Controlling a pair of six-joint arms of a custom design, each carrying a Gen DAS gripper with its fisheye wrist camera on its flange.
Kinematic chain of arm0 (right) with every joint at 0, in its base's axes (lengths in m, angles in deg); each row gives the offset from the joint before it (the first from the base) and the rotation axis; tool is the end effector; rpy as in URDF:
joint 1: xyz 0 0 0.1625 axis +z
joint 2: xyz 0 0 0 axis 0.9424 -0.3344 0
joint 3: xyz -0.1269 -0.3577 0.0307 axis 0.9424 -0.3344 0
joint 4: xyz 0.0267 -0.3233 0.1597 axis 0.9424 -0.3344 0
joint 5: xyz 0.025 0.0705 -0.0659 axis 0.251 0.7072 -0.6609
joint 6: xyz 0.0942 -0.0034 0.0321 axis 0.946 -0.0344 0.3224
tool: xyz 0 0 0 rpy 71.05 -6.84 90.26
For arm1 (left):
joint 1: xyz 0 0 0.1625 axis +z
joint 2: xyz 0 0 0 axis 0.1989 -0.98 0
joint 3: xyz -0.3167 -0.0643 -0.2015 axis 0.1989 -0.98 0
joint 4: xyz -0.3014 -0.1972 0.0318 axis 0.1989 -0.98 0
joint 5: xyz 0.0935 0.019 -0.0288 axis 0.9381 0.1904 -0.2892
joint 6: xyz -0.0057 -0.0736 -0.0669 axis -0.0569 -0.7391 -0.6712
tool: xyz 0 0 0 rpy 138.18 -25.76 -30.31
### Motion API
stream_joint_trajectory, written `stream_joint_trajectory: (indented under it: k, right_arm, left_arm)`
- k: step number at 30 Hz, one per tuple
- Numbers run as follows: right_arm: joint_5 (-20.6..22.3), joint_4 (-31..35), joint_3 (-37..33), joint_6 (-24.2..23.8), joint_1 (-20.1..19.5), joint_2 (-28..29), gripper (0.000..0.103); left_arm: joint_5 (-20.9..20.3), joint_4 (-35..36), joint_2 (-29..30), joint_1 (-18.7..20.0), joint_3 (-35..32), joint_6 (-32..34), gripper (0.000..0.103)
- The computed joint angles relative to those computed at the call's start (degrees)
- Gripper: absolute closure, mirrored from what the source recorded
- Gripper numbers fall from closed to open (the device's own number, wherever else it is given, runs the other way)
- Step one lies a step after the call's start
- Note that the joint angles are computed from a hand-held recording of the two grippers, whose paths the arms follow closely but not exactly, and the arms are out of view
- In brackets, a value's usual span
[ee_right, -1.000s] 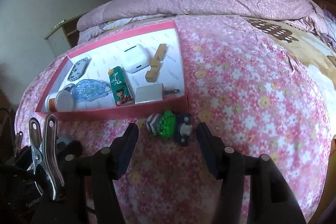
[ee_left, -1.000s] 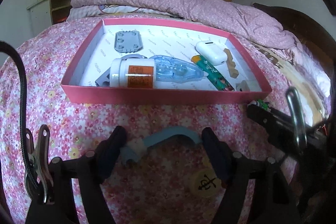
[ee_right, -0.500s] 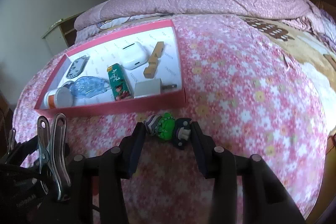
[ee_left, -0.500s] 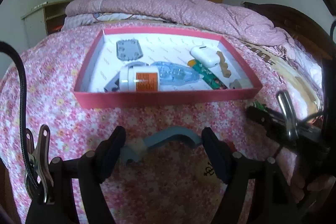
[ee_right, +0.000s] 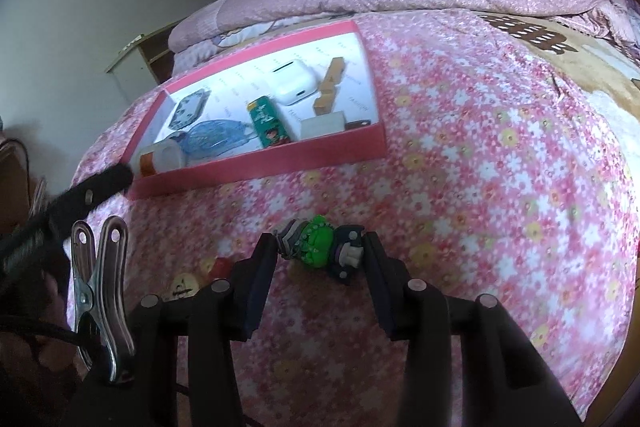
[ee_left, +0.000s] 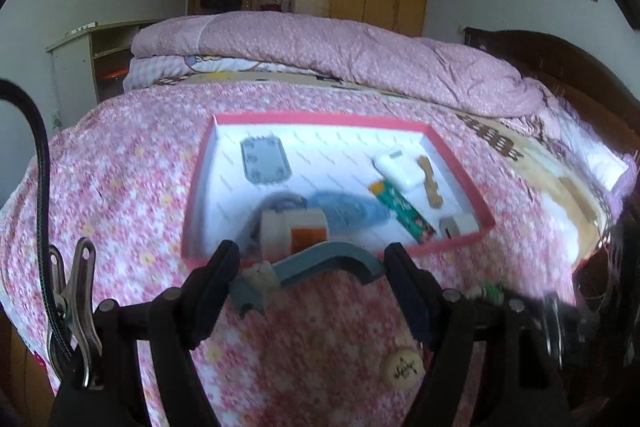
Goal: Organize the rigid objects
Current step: 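Drop the blue hook toy into the tray while the right gripper grasps the green figure, then carry the green figure into the tray and open the right gripper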
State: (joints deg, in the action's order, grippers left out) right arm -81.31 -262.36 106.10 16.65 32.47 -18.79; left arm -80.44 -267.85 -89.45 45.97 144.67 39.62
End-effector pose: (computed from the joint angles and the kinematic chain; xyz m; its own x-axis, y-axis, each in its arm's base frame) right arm 0.2496 -0.6195 0.0084 -0.8348 -0.3359 0.4362 -0.5286 0.7103 -0.4648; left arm -0.1052 -0.5625 0.2647 -0.7650 -0.1199 -0.6328 0.4678 0.5720 -0.6738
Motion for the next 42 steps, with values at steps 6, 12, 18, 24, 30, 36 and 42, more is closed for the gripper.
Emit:
stream_joint_trajectory:
  k: [6,12,18,24,30,36,42]
  right_arm:
    - [2.25,1.16,0.12,-1.1,0.19,-0.82,0.058]
    - [3.93,1.13,-0.17,-0.93,0.01,-1.3,0.058]
    - [3.6,1.6,0.05,0.24,-0.38,-2.28,0.058]
    - [3.56,2.79,-0.79,0.82,-0.58,-1.97,0.058]
    - [3.91,3.63,-1.14,0.95,-0.58,-1.88,0.058]
    - [4.35,4.99,-3.39,0.08,-0.12,-1.22,0.058]
    - [4.91,5.29,-7.66,-1.7,0.68,0.4,0.058]
  left_arm:
    - [-0.5,1.82,1.7,1.39,-5.96,2.09,0.025]
    - [-1.94,7.87,5.51,4.11,-15.09,3.65,0.025]
    - [-4.89,17.31,7.92,7.09,-22.26,-1.38,0.025]
    - [-4.78,18.96,9.25,7.84,-23.84,-0.45,0.024]
    - [-4.61,18.61,8.64,7.6,-22.86,-1.22,0.024]
    - [-1.99,17.07,6.31,6.06,-18.94,-0.95,0.024]
    - [-1.02,17.58,4.09,5.06,-15.15,-2.39,0.024]
